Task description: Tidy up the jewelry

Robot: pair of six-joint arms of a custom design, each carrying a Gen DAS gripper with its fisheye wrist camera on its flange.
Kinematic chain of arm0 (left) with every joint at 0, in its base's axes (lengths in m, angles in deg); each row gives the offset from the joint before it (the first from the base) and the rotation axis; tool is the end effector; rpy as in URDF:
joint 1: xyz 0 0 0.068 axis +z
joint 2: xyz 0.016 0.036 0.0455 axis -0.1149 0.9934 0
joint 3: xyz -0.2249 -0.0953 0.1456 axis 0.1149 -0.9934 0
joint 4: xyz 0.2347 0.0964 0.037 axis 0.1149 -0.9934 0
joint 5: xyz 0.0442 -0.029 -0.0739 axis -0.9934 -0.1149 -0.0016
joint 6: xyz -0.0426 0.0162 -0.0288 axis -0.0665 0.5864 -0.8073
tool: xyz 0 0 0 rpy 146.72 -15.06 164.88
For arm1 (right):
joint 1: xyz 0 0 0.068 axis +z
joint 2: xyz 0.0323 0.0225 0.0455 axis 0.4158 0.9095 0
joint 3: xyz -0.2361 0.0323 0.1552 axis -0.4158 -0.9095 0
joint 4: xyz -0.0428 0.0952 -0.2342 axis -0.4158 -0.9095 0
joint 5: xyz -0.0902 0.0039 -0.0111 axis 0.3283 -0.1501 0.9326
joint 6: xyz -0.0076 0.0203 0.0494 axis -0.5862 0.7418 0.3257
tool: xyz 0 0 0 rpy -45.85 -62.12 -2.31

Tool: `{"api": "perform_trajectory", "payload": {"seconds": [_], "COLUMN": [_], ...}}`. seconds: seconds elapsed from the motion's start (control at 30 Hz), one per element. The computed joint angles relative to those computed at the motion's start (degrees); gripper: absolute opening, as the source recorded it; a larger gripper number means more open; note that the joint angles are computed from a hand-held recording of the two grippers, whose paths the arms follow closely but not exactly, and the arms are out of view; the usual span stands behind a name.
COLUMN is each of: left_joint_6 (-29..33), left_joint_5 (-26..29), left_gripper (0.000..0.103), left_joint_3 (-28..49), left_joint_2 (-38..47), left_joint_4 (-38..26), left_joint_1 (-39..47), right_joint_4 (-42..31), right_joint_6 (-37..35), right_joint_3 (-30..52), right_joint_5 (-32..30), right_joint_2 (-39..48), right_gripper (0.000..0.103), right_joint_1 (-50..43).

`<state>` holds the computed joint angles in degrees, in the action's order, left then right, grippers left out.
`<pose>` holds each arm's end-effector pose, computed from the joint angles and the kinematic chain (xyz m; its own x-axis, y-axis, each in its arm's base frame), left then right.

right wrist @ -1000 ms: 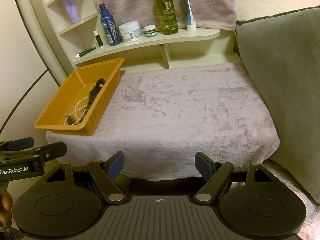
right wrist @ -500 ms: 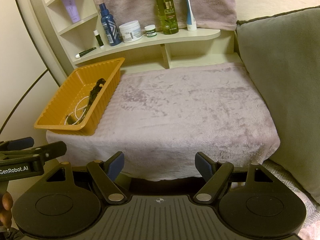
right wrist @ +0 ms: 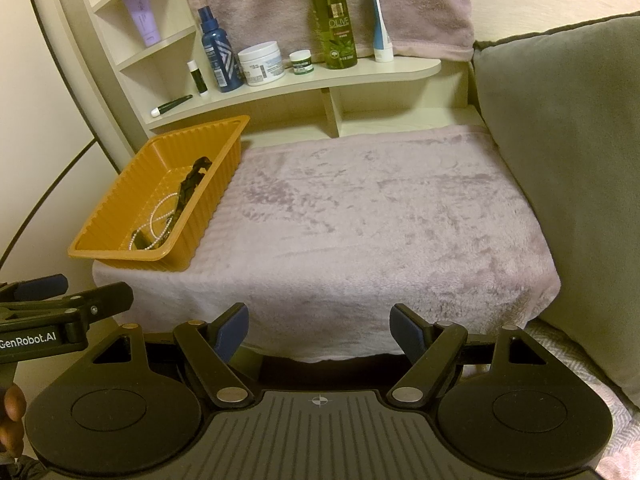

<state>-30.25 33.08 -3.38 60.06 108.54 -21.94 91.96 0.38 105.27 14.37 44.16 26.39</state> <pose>0.2408 -0.0641 0.1101 -0.6938 0.1185 -0.7104 0.1797 0.9837 -0.0113 0.2041 0.0133 0.1208 -0.7608 0.1748 -0.6249 -0.0062 0.9610 0.2764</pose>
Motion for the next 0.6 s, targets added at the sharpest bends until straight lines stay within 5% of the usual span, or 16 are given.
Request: {"api": "perform_trajectory", "payload": {"seconds": [0.6], "left_joint_6": [-0.06], "left_joint_5": [-0.02], "left_gripper": [0.103], "left_joint_3": [-0.19], "left_joint_2": [0.08], "left_joint_4": [0.46], "left_joint_1": [0.07], "right_joint_4": [0.18], "right_joint_6": [0.22], "right_joint_3": [-0.16], "right_joint_5": [0.2], "right_joint_2": [-0.09], "right_gripper": [0.077], "right_joint_1": [0.21]}}
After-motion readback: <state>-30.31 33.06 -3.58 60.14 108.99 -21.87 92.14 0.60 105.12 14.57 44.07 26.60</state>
